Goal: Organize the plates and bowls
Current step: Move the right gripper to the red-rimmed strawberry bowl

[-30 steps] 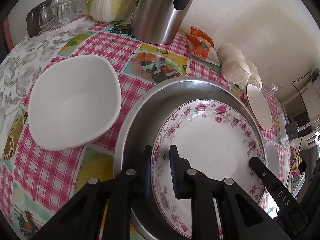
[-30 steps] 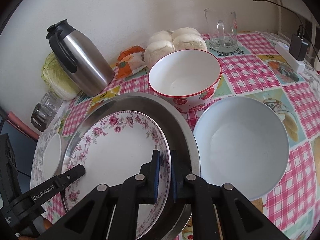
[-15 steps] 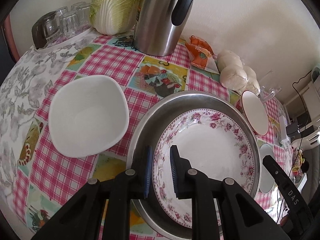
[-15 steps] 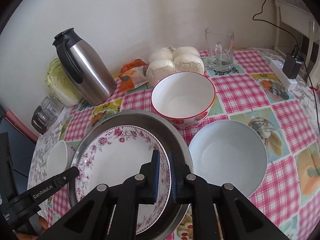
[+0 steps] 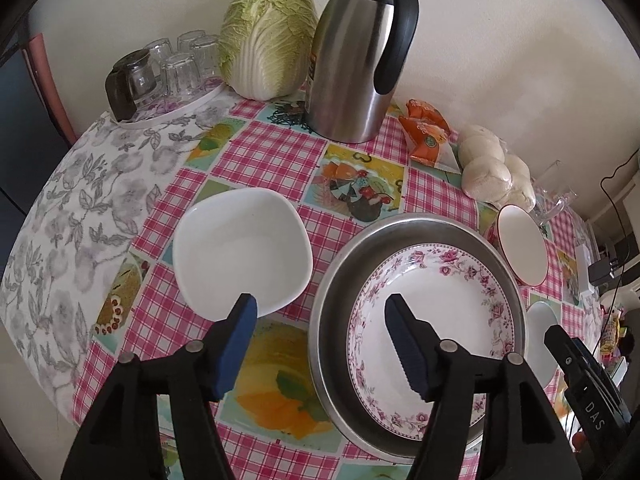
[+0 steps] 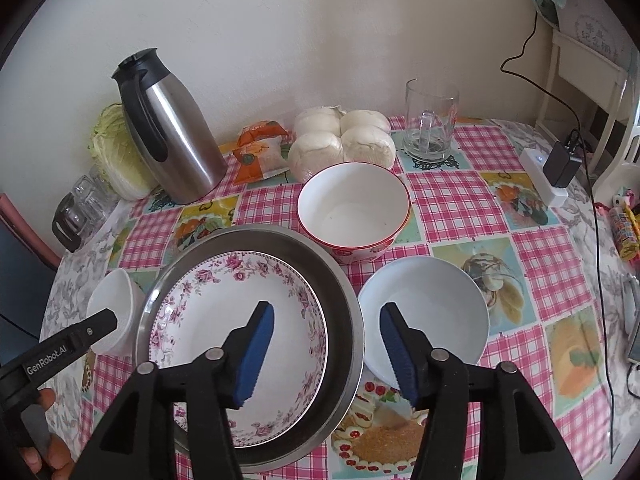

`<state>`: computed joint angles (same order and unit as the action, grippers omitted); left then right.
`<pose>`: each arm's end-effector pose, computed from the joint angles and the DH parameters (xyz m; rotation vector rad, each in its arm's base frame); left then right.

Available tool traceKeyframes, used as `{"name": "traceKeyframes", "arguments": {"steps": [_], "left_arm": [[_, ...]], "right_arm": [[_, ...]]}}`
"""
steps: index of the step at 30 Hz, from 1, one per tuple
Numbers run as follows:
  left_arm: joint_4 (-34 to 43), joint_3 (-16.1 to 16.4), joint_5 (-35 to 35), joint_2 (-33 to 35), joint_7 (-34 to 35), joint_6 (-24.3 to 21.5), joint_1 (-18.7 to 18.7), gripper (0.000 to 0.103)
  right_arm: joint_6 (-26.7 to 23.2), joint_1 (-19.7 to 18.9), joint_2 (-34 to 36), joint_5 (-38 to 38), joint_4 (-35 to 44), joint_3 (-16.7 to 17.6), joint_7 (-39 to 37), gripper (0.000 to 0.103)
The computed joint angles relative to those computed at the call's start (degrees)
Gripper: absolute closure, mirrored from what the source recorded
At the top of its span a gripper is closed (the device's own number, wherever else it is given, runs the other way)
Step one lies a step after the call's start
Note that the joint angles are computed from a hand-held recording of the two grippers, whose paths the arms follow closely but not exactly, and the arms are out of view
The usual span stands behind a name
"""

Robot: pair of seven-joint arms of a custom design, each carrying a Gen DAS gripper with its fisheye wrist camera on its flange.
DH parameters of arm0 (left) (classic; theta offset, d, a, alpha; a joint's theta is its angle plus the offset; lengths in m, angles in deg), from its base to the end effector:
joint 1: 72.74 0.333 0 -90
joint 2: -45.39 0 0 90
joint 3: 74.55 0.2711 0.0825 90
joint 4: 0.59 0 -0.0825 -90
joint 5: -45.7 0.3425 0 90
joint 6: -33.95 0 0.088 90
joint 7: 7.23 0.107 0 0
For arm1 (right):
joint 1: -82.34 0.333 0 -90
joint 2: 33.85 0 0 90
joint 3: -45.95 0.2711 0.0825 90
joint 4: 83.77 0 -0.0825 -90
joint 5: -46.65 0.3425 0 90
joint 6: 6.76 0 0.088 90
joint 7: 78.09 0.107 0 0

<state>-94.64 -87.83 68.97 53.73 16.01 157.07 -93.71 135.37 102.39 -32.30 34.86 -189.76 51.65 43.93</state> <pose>0.5041 -0.3137 0.5324 -2.3292 1.5182 -0.5585 0.5173 0.2497 0.5391 -1.8334 1.8096 -0.4383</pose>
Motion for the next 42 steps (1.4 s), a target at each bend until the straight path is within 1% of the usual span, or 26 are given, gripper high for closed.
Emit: {"name": "traceKeyframes", "arguments": {"steps": [1, 2, 3, 4, 5, 7, 8, 14, 17, 24, 30, 33, 37, 41, 42], "left_arm": [[-0.5, 0.1, 0.4, -0.6, -0.8, 0.1, 0.0, 0.029], [-1.1, 0.2, 0.9, -1.2, -1.5, 0.4, 0.0, 0.021], [-1.4, 0.2, 1.6, -1.5, -2.2, 0.7, 0.1, 0.016], [-2.4, 0.3, 2.6, -2.2, -3.3, 1.6, 0.1, 0.006], [-3.1, 0.3, 3.6, -2.8, -4.3, 2.4, 0.2, 0.002], [-4.1, 0.1, 5.5, -3.6, -6.3, 3.2, 0.4, 0.001], [-4.0, 0.0, 6.0, -3.7, -6.7, 2.8, 0.5, 0.001], [-2.2, -0.4, 6.2, -2.4, -7.3, 1.0, 0.6, 0.001], [-0.9, -0.2, 6.9, -1.3, -8.2, 1.3, 0.4, 0.001], [5.3, 0.5, 8.1, 3.8, -6.7, -0.2, -1.4, 0.001], [13.2, 2.0, 9.2, 10.1, -4.9, -4.1, -4.4, 0.001], [16.7, 3.1, 10.0, 13.0, -4.5, -5.8, -5.9, 0.001], [19.7, 4.1, 9.7, 16.0, -3.1, -5.9, -7.0, 0.001], [21.2, 5.1, 9.9, 17.4, -3.1, -4.7, -7.9, 0.001], [21.9, 5.4, 10.0, 17.9, -3.2, -5.0, -8.1, 0.001]], "right_arm": [[0.4, 0.0, -0.1, 0.0, -0.1, 0.0, 0.0, 0.030], [1.0, 0.0, -0.2, 0.2, -0.3, 0.0, 0.0, 0.026], [1.6, -0.1, -0.3, 0.9, -0.6, -0.1, -0.5, 0.011], [2.2, -0.1, -0.4, 1.6, -0.8, 0.0, -1.1, 0.000], [3.0, -0.2, -0.5, 1.7, -1.1, 0.0, -1.3, 0.000], [3.3, -0.1, -0.4, 0.4, -1.2, 0.0, -0.1, 0.000], [3.4, -0.1, -0.4, 0.3, -1.2, 0.0, 0.0, 0.000], [2.3, -0.2, 0.0, 0.3, -0.7, -0.1, -0.3, 0.000], [2.4, -0.3, 0.2, 0.8, -0.5, -0.2, -0.8, 0.000], [4.2, -1.0, 1.4, 0.7, 0.0, -1.0, -1.2, 0.000], [7.1, -2.3, 2.7, 1.7, -0.1, -2.0, -0.9, 0.000], [9.7, -2.9, 3.4, 2.3, -0.4, -2.4, -0.8, 0.000], [11.5, -3.7, 4.5, 3.4, 0.1, -3.1, -0.6, 0.000], [11.3, -4.3, 5.9, 3.5, 1.8, -3.6, -0.8, 0.000], [11.5, -4.5, 6.3, 3.8, 2.1, -3.6, -1.2, 0.000]]}}
